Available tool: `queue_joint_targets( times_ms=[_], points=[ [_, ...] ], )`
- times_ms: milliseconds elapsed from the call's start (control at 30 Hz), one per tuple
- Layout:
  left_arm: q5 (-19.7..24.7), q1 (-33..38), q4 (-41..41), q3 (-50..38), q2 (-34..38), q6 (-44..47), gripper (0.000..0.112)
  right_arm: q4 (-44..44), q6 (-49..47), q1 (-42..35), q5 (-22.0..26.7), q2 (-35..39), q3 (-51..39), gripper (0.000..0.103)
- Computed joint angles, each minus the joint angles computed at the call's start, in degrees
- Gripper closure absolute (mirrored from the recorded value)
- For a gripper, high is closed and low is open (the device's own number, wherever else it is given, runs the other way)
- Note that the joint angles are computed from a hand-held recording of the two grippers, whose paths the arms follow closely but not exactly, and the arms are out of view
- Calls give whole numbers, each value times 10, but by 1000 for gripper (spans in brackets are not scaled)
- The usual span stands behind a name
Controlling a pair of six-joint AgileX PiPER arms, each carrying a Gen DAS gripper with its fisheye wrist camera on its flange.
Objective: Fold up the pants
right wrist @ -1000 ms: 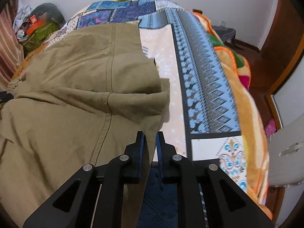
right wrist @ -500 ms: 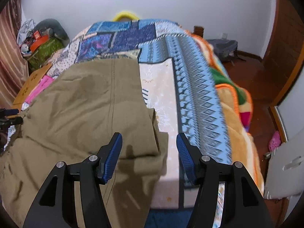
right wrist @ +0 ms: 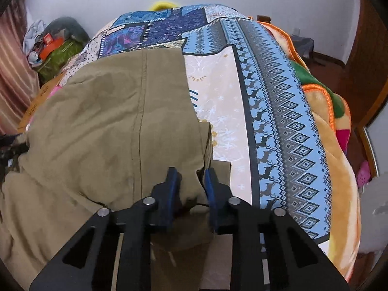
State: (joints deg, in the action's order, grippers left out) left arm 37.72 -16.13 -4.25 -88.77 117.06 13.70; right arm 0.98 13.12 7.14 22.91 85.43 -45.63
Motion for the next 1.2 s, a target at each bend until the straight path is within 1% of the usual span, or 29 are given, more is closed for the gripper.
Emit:
queue_joint_targets(
  times_ms=[67, 133, 200, 300, 367, 433, 500, 533, 600, 633, 667, 733, 767, 800, 867, 933, 967, 1000, 1067, 1167, 1200],
  points=[
    [-5, -10, 39, -1, -5, -37, 58, -51, 40, 10, 11, -7, 1, 88],
    [-4, -14, 65, -8, -3, -66, 58, -124, 111, 32, 23, -7, -1, 89],
    [8, -10, 61, -21, 11, -74, 58, -174, 174, 47, 24, -3, 6, 89],
    [17, -3, 40, -27, 28, -67, 57, -225, 229, 58, 27, 7, 7, 89],
    [23, 2, 21, -27, 27, -46, 57, -214, 226, 56, 35, 10, 1, 89],
    [43, 13, -16, -30, 19, -4, 57, -185, 196, 50, 51, 12, -12, 88],
    [49, 20, -35, -19, -1, 22, 57, -158, 156, 44, 74, 10, -25, 86],
    [44, 22, -33, -8, -17, 24, 55, -149, 139, 43, 89, 3, -30, 86],
    [27, 24, -21, 15, -46, 22, 52, -142, 122, 44, 106, -18, -31, 82],
    [27, 29, -26, 16, -54, 30, 49, -134, 111, 41, 118, -31, -32, 82],
    [29, 33, -32, 13, -58, 37, 45, -118, 96, 36, 124, -39, -34, 80],
    [37, 43, -40, -5, -60, 43, 43, -71, 63, 19, 127, -64, -32, 74],
    [44, 47, -41, -18, -57, 42, 43, -63, 61, 16, 129, -73, -34, 67],
    [52, 50, -40, -37, -50, 40, 42, -67, 65, 17, 132, -80, -40, 62],
    [63, 51, -31, -70, -34, 28, 38, -105, 92, 31, 137, -84, -57, 55],
    [69, 50, -13, -109, -12, 6, 33, -138, 116, 41, 141, -77, -77, 45],
    [72, 50, -6, -129, 1, -4, 31, -146, 122, 43, 144, -67, -95, 36],
    [77, 51, -4, -145, 11, -9, 31, -149, 123, 41, 141, -57, -110, 33],
    [99, 54, -10, -199, 47, -13, 30, -158, 127, 37, 128, -38, -132, 32],
    [124, 56, -15, -262, 94, -18, 29, -170, 133, 29, 114, 8, -175, 32],
    [138, 56, -17, -293, 119, -19, 29, -167, 128, 22, 108, 33, -196, 32]
  ],
)
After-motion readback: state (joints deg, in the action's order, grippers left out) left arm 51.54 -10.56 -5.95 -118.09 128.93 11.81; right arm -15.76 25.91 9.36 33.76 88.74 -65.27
